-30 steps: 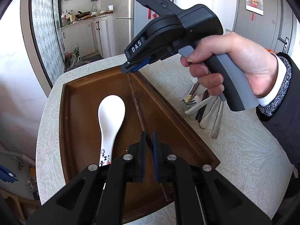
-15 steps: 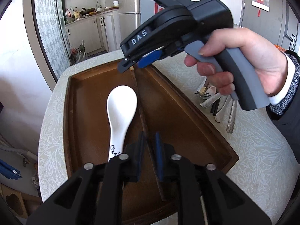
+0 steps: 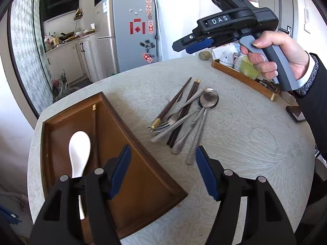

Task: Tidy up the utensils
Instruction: 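Grasp a second dark chopstick from the pile with the left gripper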

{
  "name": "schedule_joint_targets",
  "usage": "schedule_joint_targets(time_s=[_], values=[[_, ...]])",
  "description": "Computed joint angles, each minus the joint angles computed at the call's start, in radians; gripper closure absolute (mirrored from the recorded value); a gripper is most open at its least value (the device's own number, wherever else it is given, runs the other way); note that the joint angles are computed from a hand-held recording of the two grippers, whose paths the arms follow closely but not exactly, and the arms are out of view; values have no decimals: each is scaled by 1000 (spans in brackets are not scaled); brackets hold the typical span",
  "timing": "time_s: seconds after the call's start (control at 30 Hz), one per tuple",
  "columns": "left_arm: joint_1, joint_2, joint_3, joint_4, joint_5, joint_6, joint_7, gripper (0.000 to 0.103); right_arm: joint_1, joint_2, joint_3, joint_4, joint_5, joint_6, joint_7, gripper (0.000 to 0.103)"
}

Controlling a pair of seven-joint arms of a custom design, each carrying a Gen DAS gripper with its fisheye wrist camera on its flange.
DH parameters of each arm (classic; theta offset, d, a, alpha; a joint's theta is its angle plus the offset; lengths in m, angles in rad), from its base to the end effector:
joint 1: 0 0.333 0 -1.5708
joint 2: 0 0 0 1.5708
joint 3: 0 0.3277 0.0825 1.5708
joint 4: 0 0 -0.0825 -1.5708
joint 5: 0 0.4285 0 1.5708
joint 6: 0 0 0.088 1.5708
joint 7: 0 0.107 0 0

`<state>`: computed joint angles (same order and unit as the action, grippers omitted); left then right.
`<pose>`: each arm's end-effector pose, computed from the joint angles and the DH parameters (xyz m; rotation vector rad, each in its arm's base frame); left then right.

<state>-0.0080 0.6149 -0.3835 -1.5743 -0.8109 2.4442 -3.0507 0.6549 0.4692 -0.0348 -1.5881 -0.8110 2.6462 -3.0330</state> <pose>0.7250 -0.2498 0.3183 -0.2695 2.7601 -1.2155 0.6112 0.4652 0.4130 -1.2797 2.0124 -0.4490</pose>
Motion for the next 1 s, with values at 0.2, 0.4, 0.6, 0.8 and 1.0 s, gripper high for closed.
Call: schedule_joint_targets(time_s=[0.2,0.4,0.6,0.8,1.0], values=[[-65,11,-6,11,49,62,-22,35,4,-18,-26,-101,-43,96,143,57],[-175,132,52,200,218,38,-243,47,6,2,-52,-118,-90,174,220,57],[-235,252,82,378,379,-23,-448,49,-17,35,-53,-118,-42,231,207,58],[-243,273,78,398,459,-31,-488,73,57,58,-185,-146,-51,373,377,58],[-225,256,54,363,470,-25,-458,90,79,50,-206,-158,-52,376,395,58]])
